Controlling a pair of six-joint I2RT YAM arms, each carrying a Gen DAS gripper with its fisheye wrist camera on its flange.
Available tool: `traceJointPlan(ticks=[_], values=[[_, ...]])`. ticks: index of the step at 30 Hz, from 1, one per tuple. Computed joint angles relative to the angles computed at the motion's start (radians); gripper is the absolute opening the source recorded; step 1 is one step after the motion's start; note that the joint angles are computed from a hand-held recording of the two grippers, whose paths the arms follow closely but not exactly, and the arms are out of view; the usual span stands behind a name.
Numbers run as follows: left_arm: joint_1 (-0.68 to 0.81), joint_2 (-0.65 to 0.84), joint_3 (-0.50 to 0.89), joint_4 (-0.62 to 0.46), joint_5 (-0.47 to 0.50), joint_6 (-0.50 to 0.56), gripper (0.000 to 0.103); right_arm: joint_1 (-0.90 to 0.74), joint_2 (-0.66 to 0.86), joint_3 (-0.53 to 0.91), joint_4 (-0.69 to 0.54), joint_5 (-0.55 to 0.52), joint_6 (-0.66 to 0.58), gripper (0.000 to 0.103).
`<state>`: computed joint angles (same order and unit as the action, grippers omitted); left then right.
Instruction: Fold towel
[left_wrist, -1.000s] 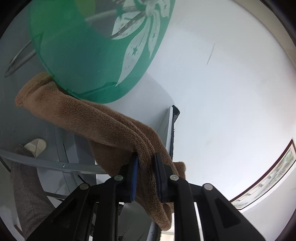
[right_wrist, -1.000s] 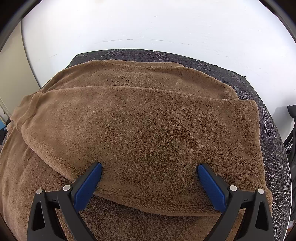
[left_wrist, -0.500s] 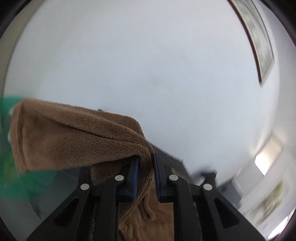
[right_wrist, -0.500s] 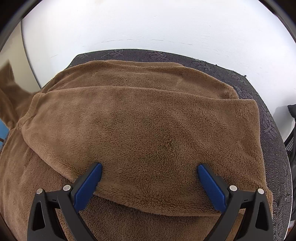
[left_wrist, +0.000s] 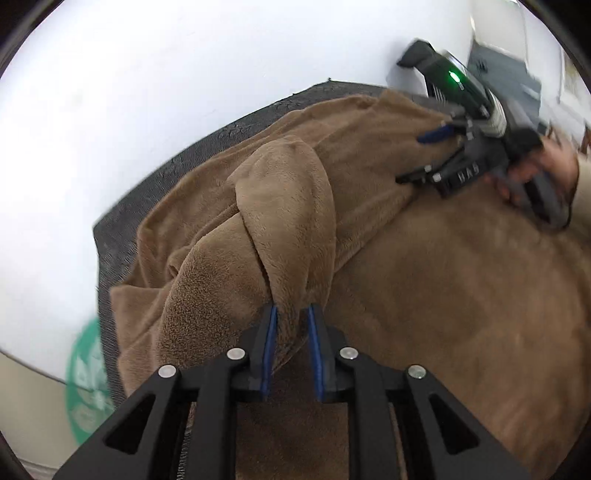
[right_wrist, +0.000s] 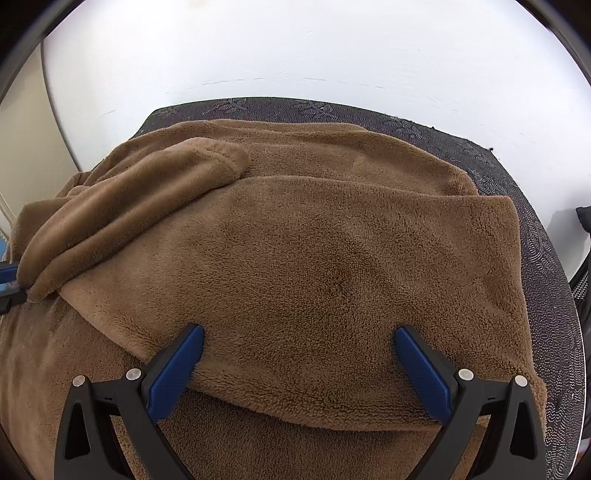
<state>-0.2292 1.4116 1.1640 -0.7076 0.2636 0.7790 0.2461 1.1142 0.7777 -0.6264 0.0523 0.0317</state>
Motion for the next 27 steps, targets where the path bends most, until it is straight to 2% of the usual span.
traceJointPlan(ticks=[2,3,6,8,12,14,17,20,22,23,24,26,27], values=[[-0.017,-0.011,-0.019,0.0,0.0,-0.01,0.041,-0.014,0.009,0.021,-0.023,-0.025,0.018,0.103],[-0.033,-0.011,-0.029,0.007,-0.003,-0.024,0.043,-0.022,0.013,0.031,-0.035,-0.038,0.027,0.103],[-0.031,-0.024,-0.067,0.027,0.012,-0.05,0.048,-0.103,0.026,0.105,-0.063,-0.259,0.103,0.103],[-0.03,-0.007,-0.085,0.055,0.038,-0.091,0.049,-0.122,0.078,0.189,-0.068,-0.359,0.148,0.103],[0.008,0.024,-0.105,0.092,0.126,-0.164,0.056,-0.046,0.262,0.398,-0.077,-0.326,0.182,0.103],[0.056,0.022,-0.098,0.074,0.17,-0.173,0.067,-0.002,0.395,0.519,-0.103,-0.272,0.199,0.103],[0.131,0.018,-0.093,0.053,0.218,-0.184,0.078,0.041,0.6,0.698,-0.155,-0.18,0.243,0.103],[0.18,0.036,-0.088,0.05,0.256,-0.2,0.08,0.057,0.754,0.815,-0.187,-0.175,0.271,0.103],[0.209,0.058,-0.089,0.057,0.278,-0.213,0.08,0.066,0.797,0.835,-0.19,-0.188,0.269,0.093],[0.234,0.062,-0.079,0.035,0.292,-0.208,0.08,0.084,0.787,0.824,-0.173,-0.168,0.237,0.081],[0.25,0.07,-0.066,0.016,0.305,-0.211,0.08,0.104,0.776,0.811,-0.154,-0.146,0.202,0.054],[0.272,0.095,-0.037,-0.013,0.327,-0.227,0.08,0.114,0.754,0.8,-0.138,-0.169,0.161,0.031],[0.28,0.109,-0.022,-0.025,0.336,-0.238,0.08,0.119,0.734,0.788,-0.128,-0.176,0.147,0.028]])
